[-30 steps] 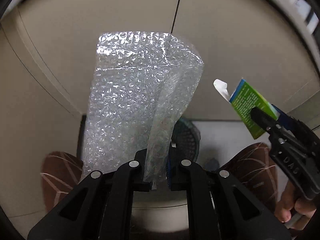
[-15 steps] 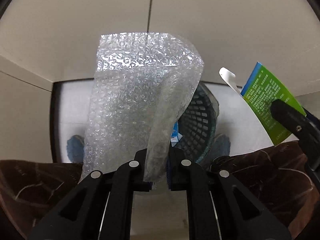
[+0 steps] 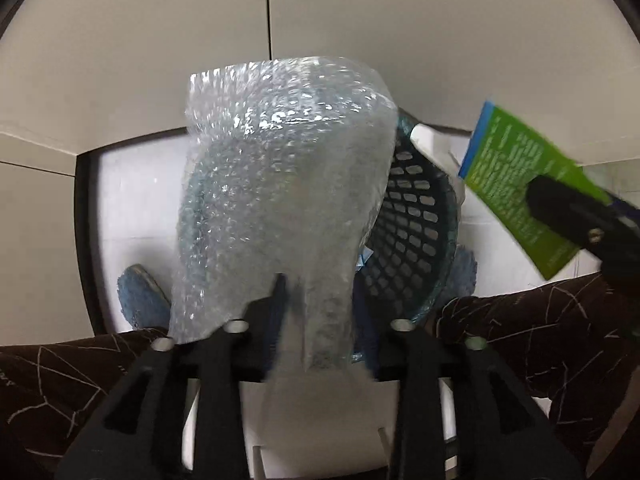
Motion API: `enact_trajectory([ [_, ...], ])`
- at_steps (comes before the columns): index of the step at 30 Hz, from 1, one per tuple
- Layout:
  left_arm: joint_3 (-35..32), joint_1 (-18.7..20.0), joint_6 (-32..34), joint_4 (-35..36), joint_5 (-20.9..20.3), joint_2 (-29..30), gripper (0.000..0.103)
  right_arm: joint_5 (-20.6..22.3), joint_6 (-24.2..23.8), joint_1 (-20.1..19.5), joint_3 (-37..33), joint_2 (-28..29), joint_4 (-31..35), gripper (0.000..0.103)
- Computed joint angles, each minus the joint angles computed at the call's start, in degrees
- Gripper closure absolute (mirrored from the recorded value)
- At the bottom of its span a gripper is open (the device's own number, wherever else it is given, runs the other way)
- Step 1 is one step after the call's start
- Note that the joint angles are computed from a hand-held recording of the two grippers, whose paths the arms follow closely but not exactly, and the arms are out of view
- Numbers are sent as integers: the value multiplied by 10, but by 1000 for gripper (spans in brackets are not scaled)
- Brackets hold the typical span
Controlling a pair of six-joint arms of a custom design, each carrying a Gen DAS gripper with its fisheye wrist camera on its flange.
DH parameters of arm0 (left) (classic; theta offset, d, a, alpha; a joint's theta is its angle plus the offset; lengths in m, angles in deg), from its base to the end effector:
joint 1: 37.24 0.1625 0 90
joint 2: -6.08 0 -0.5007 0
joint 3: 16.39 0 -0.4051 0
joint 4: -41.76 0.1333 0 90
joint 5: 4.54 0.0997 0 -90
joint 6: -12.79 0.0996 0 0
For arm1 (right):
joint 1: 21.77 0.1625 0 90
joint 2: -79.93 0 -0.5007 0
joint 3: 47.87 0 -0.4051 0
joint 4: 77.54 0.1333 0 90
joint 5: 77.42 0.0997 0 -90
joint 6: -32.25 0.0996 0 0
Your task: Collect trash
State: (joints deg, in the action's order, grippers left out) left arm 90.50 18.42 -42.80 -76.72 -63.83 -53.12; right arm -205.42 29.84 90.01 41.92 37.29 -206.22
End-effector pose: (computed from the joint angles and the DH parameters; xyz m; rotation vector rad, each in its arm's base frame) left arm -0.1836 -0.5952 0.1793 -0.3503 2.5041 -0.1877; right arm 0.3380 -0.6520 0.1124 0.5777 -2.3962 -0.0371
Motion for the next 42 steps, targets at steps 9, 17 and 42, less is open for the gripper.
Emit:
enact_trajectory([
  [9, -2, -17, 2, 10, 19, -19, 28, 3, -5, -5, -2, -9, -3, 53],
  [17, -7, -36, -13, 58, 75, -44, 13, 32, -15, -3, 1, -3, 3, 53],
  [42, -46, -130, -135, 195, 211, -156, 6, 36, -35, 59, -6, -65, -9, 15],
])
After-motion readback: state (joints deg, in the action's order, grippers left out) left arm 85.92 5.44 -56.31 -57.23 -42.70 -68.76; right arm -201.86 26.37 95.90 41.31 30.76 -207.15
